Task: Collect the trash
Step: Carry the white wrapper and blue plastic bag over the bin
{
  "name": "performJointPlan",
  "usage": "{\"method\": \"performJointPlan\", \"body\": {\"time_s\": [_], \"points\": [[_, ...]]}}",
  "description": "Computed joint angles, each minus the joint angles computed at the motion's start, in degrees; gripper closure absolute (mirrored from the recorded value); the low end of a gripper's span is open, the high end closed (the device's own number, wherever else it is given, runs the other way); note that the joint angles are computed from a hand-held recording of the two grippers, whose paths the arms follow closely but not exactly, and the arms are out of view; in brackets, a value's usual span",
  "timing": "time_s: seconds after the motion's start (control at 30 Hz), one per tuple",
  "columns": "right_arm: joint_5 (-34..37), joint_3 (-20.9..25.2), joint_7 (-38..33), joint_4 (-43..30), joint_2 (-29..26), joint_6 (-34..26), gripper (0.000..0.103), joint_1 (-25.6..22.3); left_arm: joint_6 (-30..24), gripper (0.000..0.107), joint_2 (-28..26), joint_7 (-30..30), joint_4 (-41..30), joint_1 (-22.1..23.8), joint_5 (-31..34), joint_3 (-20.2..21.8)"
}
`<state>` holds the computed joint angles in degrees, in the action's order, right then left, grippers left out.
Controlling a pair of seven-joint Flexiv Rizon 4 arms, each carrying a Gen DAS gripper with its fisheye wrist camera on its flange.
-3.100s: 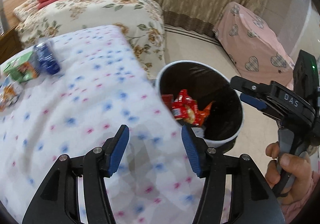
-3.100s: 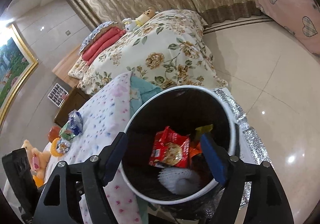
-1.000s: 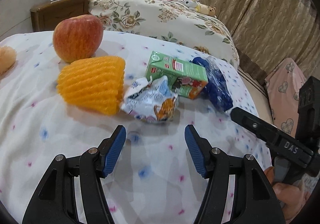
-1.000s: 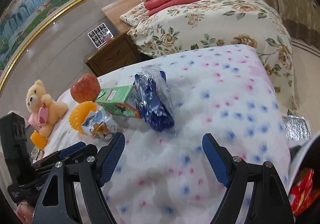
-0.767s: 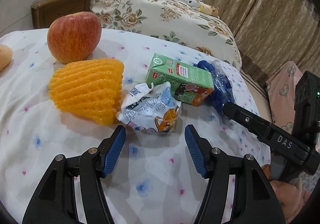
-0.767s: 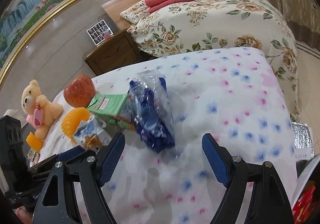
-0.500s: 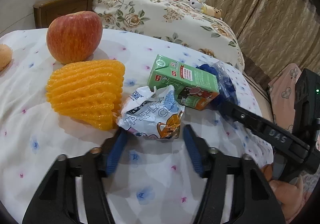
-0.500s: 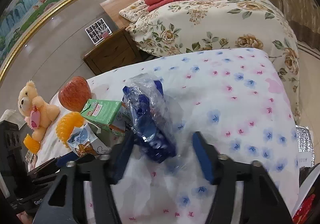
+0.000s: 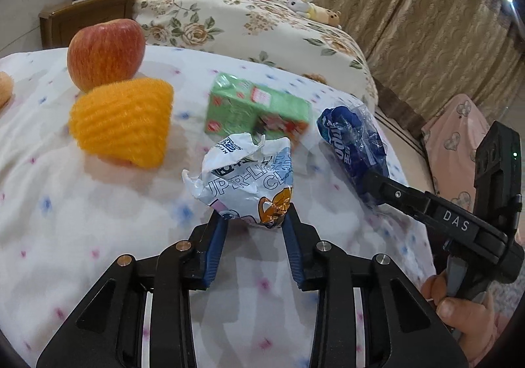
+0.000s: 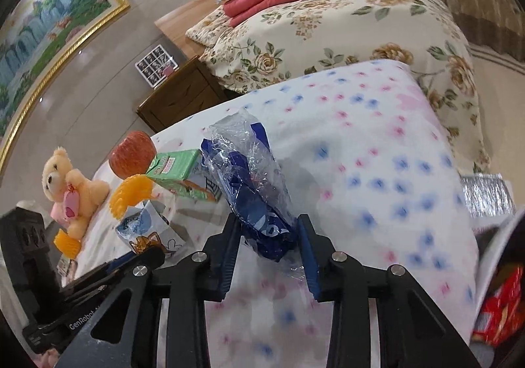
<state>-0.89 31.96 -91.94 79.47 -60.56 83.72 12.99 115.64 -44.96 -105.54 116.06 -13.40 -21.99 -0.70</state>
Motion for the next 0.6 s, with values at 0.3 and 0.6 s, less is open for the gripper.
{"method": "performJointPlan", "body": {"time_s": [0.3,0.6], "points": [[0.2,1.2,1.6,9.2,3.8,6.2,0.068,-3.6,1.0,0.074,1.0,-0.9,2.2,-1.6,1.9,-1.9],[-3.2,1.3,6.7,17.9,6.9,13.2,0.068,-7.0,0.7,0.074,1.8,-0.6,2.4,-3.4,2.8,-2.3]]}}
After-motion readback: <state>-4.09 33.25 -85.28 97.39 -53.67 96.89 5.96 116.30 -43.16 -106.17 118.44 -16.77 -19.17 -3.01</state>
